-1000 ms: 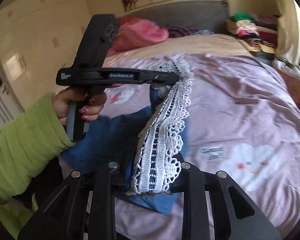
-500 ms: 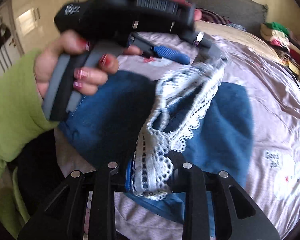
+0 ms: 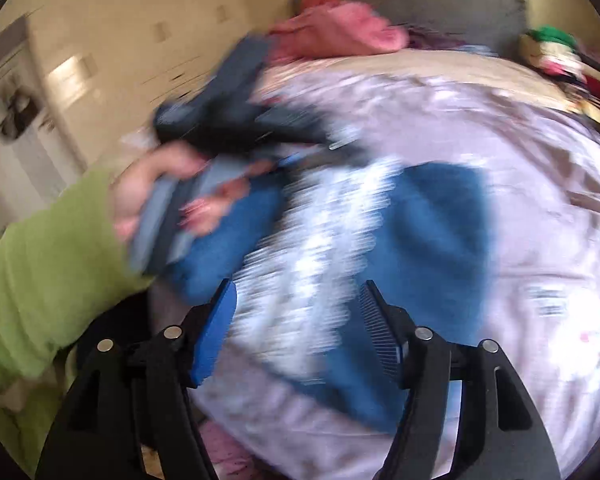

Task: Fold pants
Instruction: 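Fold the lace-trimmed leg over with both tools toward the waistband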

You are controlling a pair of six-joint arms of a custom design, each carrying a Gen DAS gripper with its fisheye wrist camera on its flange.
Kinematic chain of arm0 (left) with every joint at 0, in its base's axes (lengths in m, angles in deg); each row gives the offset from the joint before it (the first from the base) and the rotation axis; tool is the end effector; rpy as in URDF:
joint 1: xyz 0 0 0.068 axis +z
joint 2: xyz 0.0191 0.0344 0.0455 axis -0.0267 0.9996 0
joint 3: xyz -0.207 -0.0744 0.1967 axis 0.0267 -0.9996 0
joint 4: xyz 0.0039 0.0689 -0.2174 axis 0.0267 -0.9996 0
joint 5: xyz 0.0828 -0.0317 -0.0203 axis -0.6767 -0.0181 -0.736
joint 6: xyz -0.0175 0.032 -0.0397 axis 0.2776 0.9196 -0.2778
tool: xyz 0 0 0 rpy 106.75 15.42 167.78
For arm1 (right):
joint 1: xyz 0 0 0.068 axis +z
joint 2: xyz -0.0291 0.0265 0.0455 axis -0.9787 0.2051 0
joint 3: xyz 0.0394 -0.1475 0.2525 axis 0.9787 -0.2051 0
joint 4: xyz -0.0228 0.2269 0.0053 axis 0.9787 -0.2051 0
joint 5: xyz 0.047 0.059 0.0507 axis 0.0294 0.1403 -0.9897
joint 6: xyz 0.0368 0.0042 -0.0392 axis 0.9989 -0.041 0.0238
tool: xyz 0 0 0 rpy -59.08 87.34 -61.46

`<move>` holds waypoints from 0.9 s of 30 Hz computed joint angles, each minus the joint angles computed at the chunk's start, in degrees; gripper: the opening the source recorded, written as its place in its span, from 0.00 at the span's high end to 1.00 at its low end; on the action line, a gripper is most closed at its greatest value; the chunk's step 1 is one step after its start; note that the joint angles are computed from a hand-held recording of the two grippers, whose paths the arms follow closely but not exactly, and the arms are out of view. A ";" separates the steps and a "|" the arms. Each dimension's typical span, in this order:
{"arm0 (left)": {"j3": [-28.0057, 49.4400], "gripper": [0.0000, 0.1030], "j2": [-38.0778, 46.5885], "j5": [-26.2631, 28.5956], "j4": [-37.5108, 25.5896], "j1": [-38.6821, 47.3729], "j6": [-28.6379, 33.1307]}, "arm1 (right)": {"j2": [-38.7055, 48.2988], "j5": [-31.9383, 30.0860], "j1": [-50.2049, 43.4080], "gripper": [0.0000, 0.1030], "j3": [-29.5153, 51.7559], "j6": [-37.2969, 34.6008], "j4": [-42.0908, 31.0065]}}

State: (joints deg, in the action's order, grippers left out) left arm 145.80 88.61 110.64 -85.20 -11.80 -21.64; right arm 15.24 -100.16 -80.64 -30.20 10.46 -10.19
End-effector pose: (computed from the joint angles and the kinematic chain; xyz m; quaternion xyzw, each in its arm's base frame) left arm 0.4190 -0.1016 0.1205 0.2413 0.8809 -0.3734 0.1623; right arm 0.1843 0.0041 0.1627 -0.0420 0.9190 0.1521 0.3613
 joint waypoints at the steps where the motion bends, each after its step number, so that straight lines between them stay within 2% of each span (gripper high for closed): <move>1: 0.26 0.72 0.18 -0.14 -0.16 0.00 -0.10 | 2.87 -3.62 -6.54 0.39 3.10 -1.53 -1.78; 3: -0.58 0.75 -0.26 -0.44 1.24 0.09 -1.11 | 11.05 -14.54 -16.34 0.38 9.80 -3.36 -5.11; 4: -1.24 0.78 -0.68 0.11 1.84 0.23 -1.43 | 16.02 -17.62 -19.12 0.38 14.35 -2.53 -6.45; 6: -2.91 0.79 -1.67 0.67 3.97 0.31 -1.96 | 23.03 -19.78 -21.70 0.38 21.38 -2.69 -9.48; 10: -4.77 0.79 -3.03 0.96 5.66 0.41 -1.26 | 34.22 -13.24 -16.36 0.38 33.75 -2.26 -13.95; 11: -5.13 0.79 -3.25 0.20 6.13 0.29 -1.13 | 35.28 -13.03 -16.11 0.38 34.01 -2.60 -14.44; 12: -5.68 0.79 -3.53 -1.49 6.94 0.08 -0.93 | 37.96 -13.58 -15.61 0.45 36.10 -2.65 -15.31; 13: -5.95 0.79 -3.59 -2.72 7.57 -0.20 -1.19 | 38.49 -14.12 -15.10 0.79 35.30 -2.50 -14.80; 14: -6.09 0.79 -3.56 -4.09 8.01 -0.42 -1.41 | 39.20 -15.52 -15.10 0.90 35.80 -3.99 -16.10; 18: -6.56 0.78 -2.77 -8.70 10.31 -2.27 -1.40 | 35.01 -11.06 -14.63 0.90 30.39 -4.61 -11.44; 20: -6.37 0.74 -1.99 -10.73 11.15 -2.90 -1.18 | 35.87 -8.32 -14.01 0.87 29.52 -4.29 -9.38; 22: -5.41 0.69 -0.68 -12.21 11.04 -3.20 -2.08 | 36.61 -5.19 -13.25 0.79 28.77 -4.27 -7.97; 26: -6.48 0.64 -0.93 -13.12 13.03 -2.94 -2.92 | 36.36 -3.75 -12.83 0.73 27.30 -3.37 -5.77; 27: -7.11 0.61 -1.40 -13.36 13.64 -2.89 -3.21 | 35.50 -3.05 -12.65 0.63 26.90 -2.87 -5.42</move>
